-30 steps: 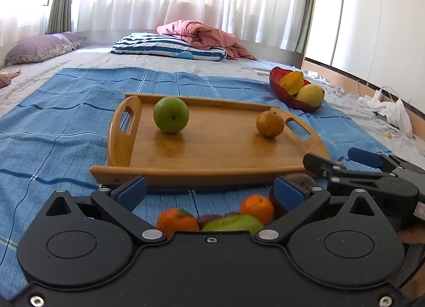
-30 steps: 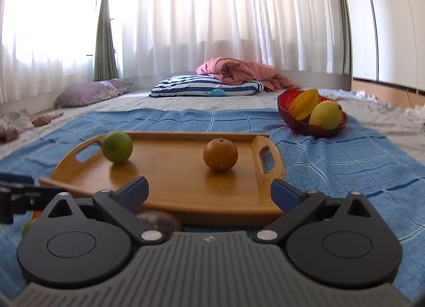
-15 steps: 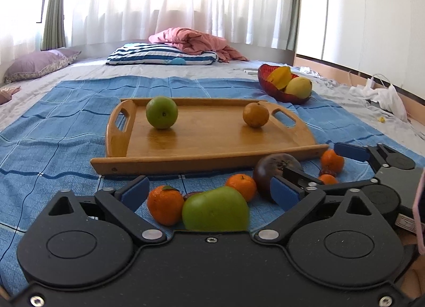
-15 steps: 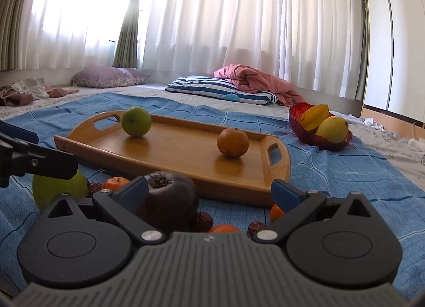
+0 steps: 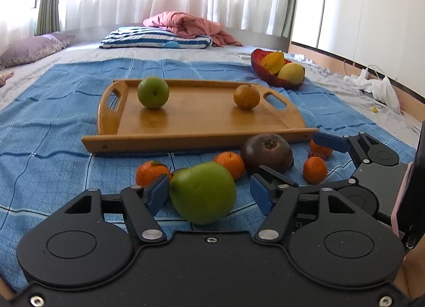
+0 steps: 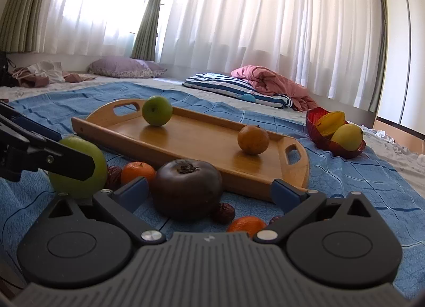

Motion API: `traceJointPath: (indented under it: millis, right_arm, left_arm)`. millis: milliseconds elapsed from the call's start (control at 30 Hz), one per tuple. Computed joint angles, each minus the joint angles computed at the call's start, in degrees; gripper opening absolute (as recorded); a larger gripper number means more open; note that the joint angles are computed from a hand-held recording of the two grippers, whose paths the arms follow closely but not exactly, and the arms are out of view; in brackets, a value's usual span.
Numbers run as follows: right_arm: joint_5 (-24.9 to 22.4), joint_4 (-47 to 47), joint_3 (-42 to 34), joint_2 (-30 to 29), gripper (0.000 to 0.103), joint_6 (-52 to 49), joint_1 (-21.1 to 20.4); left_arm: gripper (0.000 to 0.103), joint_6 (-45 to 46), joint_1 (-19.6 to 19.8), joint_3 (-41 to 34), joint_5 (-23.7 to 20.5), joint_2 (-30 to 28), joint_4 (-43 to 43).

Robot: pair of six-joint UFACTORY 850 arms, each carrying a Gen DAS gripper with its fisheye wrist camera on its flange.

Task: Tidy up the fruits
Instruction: 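Grasp the second green apple with the left tool while the right tool grasps the dark brown fruit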

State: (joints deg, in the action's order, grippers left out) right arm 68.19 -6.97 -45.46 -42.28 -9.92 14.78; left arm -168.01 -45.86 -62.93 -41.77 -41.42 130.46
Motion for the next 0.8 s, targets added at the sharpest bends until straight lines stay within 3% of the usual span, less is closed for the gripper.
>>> traceJointPath:
  millis: [300, 667, 800]
  right_arm:
    - [-1.44, -1.2, -0.49, -0.16, 0.103, -0.35, -0.11]
    - [-2.37, -2.75, -0.75, -0.15, 0.103, 0.0, -0.38]
    - [-2.58, -2.77, -0.82, -0.21, 0.098, -0.72, -0.26]
  left_arm:
    - [0.063, 1.32, 0.39, -2.06, 2.83, -1.37, -3.45]
    - [0.057, 4.23, -0.16, -3.86, 1.34, -2.66, -6.9]
    - [0.057, 6.05, -0.85, -3.94, 0.25, -2.75, -8.63]
